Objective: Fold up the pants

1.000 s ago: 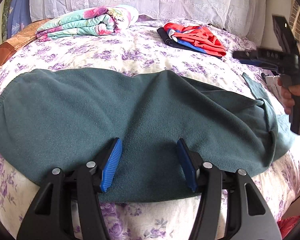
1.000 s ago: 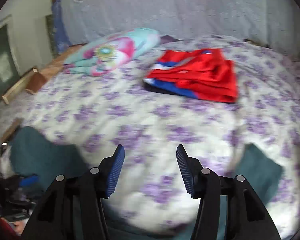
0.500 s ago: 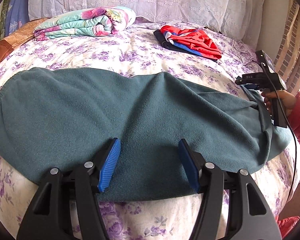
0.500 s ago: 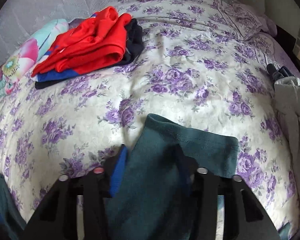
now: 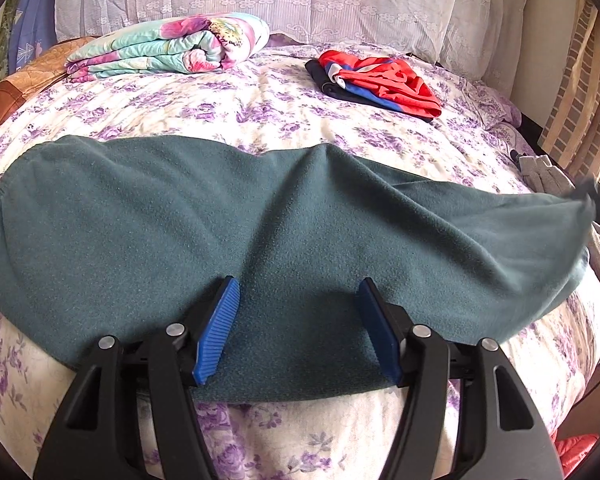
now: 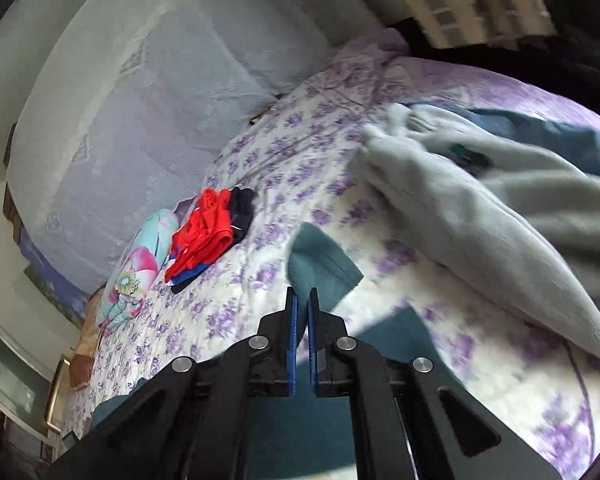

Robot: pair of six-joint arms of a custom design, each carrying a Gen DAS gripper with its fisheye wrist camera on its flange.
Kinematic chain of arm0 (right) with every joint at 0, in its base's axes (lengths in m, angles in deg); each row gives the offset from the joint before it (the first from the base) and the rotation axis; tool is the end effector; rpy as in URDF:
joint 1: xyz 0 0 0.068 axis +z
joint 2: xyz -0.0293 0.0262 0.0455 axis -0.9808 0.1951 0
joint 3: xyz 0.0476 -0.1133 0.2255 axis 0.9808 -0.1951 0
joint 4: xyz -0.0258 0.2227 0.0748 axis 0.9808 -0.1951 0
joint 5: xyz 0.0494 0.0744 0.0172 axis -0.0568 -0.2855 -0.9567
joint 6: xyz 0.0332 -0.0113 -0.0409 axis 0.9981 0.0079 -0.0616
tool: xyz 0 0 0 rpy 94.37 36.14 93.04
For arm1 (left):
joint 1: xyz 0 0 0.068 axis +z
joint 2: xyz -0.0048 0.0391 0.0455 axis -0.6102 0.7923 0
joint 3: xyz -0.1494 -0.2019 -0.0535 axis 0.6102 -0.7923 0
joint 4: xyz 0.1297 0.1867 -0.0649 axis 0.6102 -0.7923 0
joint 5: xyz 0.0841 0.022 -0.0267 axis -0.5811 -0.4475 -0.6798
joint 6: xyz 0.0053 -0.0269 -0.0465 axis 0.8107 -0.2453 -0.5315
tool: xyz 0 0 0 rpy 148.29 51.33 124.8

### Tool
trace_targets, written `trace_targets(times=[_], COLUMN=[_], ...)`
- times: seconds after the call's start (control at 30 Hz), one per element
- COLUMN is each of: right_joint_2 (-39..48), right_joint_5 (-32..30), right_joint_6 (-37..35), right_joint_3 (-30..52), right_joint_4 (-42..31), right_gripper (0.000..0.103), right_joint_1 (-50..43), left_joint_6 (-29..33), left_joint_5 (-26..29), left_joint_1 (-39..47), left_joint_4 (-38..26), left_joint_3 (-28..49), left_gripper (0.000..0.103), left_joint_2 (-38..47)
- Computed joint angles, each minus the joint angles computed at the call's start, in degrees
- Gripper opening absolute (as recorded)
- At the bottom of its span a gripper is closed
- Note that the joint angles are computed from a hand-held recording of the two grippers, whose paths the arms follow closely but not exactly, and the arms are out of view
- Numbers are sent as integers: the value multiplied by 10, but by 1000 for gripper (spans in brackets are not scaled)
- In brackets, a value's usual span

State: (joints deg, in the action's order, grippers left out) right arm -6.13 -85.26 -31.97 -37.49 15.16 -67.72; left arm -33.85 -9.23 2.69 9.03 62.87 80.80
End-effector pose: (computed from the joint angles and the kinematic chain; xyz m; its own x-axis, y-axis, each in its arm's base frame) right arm 0.2027 0.0441 0.2200 -0.6047 0.5092 -0.6124 0.1003 0.8115 0.5757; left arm 0.1446 0.0962 0.1291 -0.6978 -0.1238 -0.7055 0.0084 0.9835 -0.1809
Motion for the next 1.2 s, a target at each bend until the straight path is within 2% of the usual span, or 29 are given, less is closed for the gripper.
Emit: trace_targets(times=[0.1, 0.17, 0.2, 0.23, 0.4, 0.47, 0.57, 0.6, 0.67, 0.73, 0.8, 0.83, 0.87, 0.97, 1.0, 1.03, 1.13, 1.2], right_joint_2=[-67, -66, -74, -81, -97, -60, -16, 3, 29, 16, -39, -62, -65, 0, -9, -39, -149, -170], right_joint_5=[-25, -48, -78, -99, -84, -102, -118, -111, -107, -82, -83, -67, -67, -103, -119, -123, 6, 58], right_joint_6=[-3, 3, 11, 17, 31, 24, 33, 36, 27, 19, 6, -18, -41, -87, -91, -86, -54, -53], right_joint_3=[-89, -129, -148, -157, -139, -126, -131, -132, -128, -126, -125, -113, -103, -98, -118, -132, -133, -114], right_joint_4=[-47, -31, -10, 5, 20, 30, 61, 80, 103, 107, 84, 48, 19, -29, -18, -15, -63, -63], right_gripper=[6, 9, 9, 10, 10, 15, 28, 36, 33, 2, 2, 2, 2, 3, 3, 9, 13, 13], right_joint_1=[-59, -87, -105, -113, -76, -79, -74, -67, -58, -47, -54, -54, -67, -129, -144, -150, -99, -40], left_joint_6=[1, -1, -2, -4, -11, -12, -12, -12, -11, -11, -10, -6, -2, 13, 17, 20, 18, 12], left_joint_5=[-6, -11, -15, -18, -24, -25, -27, -27, -31, -40, -49, -53, -55, -60, -65, -72, -71, -67], left_joint_1=[-8, -12, -15, -18, -21, -21, -21, -22, -25, -29, -34, -35, -35, -34, -35, -37, -33, -48], left_joint_4=[-1, -2, -1, -1, 4, 4, 4, 4, 4, 1, -10, -18, -24, -49, -66, -87, -145, -172], left_joint_3=[0, 0, -1, -2, -6, -6, -7, -7, -7, -7, -2, 2, 6, 19, 27, 35, 56, 76], left_gripper=[64, 65, 65, 65, 65, 65, 65, 65, 65, 66, 66, 65, 65, 65, 65, 65, 65, 66], left_joint_2=[-2, -4, -5, -8, -11, -12, -13, -13, -14, -18, -23, -25, -25, -25, -30, -40, -99, -130])
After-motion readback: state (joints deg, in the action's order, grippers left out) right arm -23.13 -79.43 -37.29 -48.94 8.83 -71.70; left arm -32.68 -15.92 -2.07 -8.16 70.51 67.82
